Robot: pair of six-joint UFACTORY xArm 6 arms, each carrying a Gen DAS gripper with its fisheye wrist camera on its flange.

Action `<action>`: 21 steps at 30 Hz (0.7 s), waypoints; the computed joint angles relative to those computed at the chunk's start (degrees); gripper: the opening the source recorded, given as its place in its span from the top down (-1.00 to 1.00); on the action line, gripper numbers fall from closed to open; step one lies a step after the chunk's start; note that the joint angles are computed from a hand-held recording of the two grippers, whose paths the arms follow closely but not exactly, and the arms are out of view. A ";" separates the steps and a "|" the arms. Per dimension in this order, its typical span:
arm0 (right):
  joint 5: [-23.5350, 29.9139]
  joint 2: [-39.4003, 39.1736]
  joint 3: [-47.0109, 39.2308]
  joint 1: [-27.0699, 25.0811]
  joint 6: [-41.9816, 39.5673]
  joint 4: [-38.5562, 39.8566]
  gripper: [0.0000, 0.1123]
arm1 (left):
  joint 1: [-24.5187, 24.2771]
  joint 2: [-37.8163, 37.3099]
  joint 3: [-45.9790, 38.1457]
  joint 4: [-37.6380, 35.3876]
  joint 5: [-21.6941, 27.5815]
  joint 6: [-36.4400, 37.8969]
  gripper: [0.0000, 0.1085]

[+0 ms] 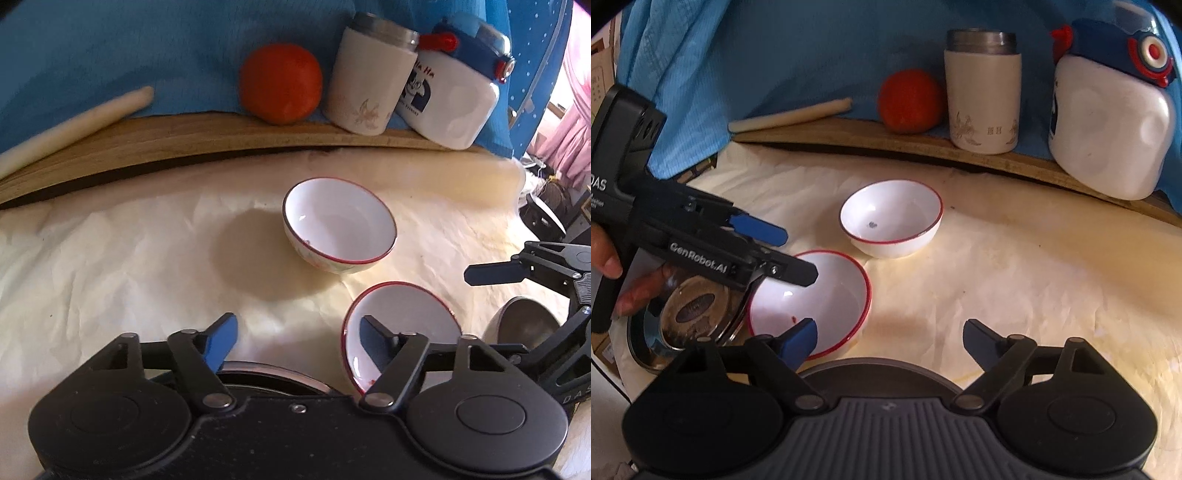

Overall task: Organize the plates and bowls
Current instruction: 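Grasp the rim of a white red-rimmed bowl with both grippers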

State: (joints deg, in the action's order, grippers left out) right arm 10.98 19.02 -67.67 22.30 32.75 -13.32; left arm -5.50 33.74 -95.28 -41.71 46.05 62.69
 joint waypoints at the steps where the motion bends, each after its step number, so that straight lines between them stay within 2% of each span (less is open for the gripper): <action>1: 0.51 0.15 -0.30 0.17 -2.56 2.73 -0.54 | 0.01 0.38 -0.60 0.61 0.41 -0.35 -0.28; 4: 2.77 0.83 -1.95 0.57 -10.14 11.18 -0.49 | 0.21 1.10 -2.02 1.38 2.27 -0.66 -0.19; 6: 4.31 1.23 -3.08 0.65 -13.46 14.74 -0.41 | 0.28 1.11 -2.35 1.52 3.42 -0.18 -0.01; 8: 5.42 1.61 -4.04 0.72 -15.84 17.07 -0.22 | 0.22 0.88 -2.22 1.66 4.03 0.36 0.12; 15: 6.55 3.17 -6.15 1.12 -21.23 24.30 -0.10 | 0.30 0.33 -1.74 1.53 5.96 1.51 0.47; 18: 5.78 3.09 -5.76 1.06 -20.16 23.98 0.10 | 0.34 0.15 -1.54 1.42 6.63 2.18 0.58; 20: 5.39 3.05 -5.68 1.07 -21.34 26.18 0.28 | 0.38 0.08 -1.53 1.47 7.42 2.52 0.66; 21: 5.35 3.14 -5.82 1.03 -22.45 27.69 0.30 | 0.36 0.00 -1.42 1.50 7.47 2.52 0.67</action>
State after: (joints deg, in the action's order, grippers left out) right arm 16.34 22.16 -73.49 23.33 10.30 14.36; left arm -5.15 33.75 -96.70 -40.21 53.52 65.22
